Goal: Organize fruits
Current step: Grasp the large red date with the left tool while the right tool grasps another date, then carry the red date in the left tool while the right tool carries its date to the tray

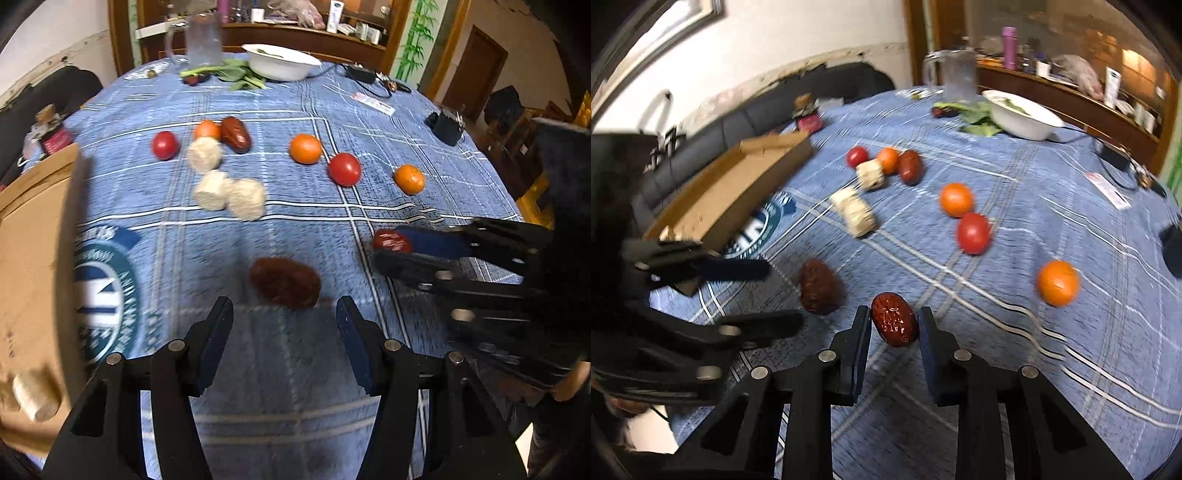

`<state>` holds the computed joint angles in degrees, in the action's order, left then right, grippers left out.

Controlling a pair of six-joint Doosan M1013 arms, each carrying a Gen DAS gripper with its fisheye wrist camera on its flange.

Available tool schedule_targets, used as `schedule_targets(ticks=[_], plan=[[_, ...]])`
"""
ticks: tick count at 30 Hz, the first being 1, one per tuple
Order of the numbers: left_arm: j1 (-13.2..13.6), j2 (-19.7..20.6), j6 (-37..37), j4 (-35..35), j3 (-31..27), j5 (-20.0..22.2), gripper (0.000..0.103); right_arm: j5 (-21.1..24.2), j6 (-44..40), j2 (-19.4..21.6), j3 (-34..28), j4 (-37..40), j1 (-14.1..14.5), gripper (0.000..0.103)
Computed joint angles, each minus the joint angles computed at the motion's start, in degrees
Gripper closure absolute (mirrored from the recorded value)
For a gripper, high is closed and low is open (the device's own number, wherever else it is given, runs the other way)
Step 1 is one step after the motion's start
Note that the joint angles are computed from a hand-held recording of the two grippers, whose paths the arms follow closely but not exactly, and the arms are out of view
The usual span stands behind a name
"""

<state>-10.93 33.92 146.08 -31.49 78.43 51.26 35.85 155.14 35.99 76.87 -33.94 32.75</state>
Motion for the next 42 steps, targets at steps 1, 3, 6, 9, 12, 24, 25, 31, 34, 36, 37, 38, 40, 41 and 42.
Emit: schedule_targets(ticks=[1, 3, 6, 9, 12, 24, 25, 31, 34, 36, 37, 38, 40, 41, 42], plan=[[-0.5, 0.4, -0.6, 0.7, -0.3, -0.1, 0.047, -0.4, 1.6, -0.5, 0.8, -0.9, 0.0, 0.076], [-1.1, 1.0, -1.9, 1.9, -0.7, -0.5, 0.047, -1.1, 3.6, -1.3, 1.9, -1.7, -0.1, 0.076], [-1.9, 0.8, -1.2, 2.0, 0.1, -3.6, 0.047, -1.6, 5.8, -1.9, 2.7, -2.6, -0.1, 0.077], [-2.3, 0.4, -1.5, 2.9, 0.8, -6.5, 0.064, -1.7, 6.8, -2.1, 3.0, -3.1, -0.1, 0.077], [-1.8, 0.6, -1.1, 1.8, 0.4, -5.0, 0.063, -2.4, 7.8, -2.4, 3.4, -3.8, -0.1, 0.077], [-0.1, -2.2, 1.7, -1.0, 3.5, -9.8, 0.063, -2.0, 6.8, -1.8, 1.6, -4.3, 1.0, 0.077], [0.1, -2.4, 1.9, -1.2, 3.7, -10.1, 0.063, -1.9, 6.5, -1.7, 1.4, -4.2, 1.1, 0.077], [1.2, -3.2, 2.5, -2.6, 4.4, -10.9, 0.063, -1.6, 4.8, -1.2, 0.2, -3.3, 1.6, 0.077], [1.7, -3.4, 2.9, -3.0, 4.5, -10.7, 0.063, -1.2, 3.8, -0.9, -0.5, -2.9, 1.9, 0.077], [2.1, -3.7, 3.3, -3.5, 4.8, -11.1, 0.063, -1.0, 3.3, -0.8, -0.8, -2.7, 2.0, 0.077], [2.3, -3.8, 3.4, -3.6, 4.9, -11.3, 0.063, -0.9, 3.1, -0.7, -1.0, -2.6, 2.0, 0.077], [2.5, -3.9, 3.5, -3.9, 5.0, -11.3, 0.063, -0.8, 2.9, -0.6, -1.2, -2.5, 2.1, 0.077], [2.9, -4.0, 3.6, -4.3, 5.0, -11.6, 0.063, -0.7, 2.2, -0.4, -1.7, -2.0, 2.1, 0.077], [3.1, -4.1, 3.6, -4.4, 5.0, -11.7, 0.063, -0.7, 1.8, -0.3, -1.9, -1.8, 2.1, 0.077], [3.3, -4.1, 3.5, -4.6, 5.0, -11.8, 0.063, -0.7, 1.4, -0.2, -2.1, -1.5, 2.1, 0.077]])
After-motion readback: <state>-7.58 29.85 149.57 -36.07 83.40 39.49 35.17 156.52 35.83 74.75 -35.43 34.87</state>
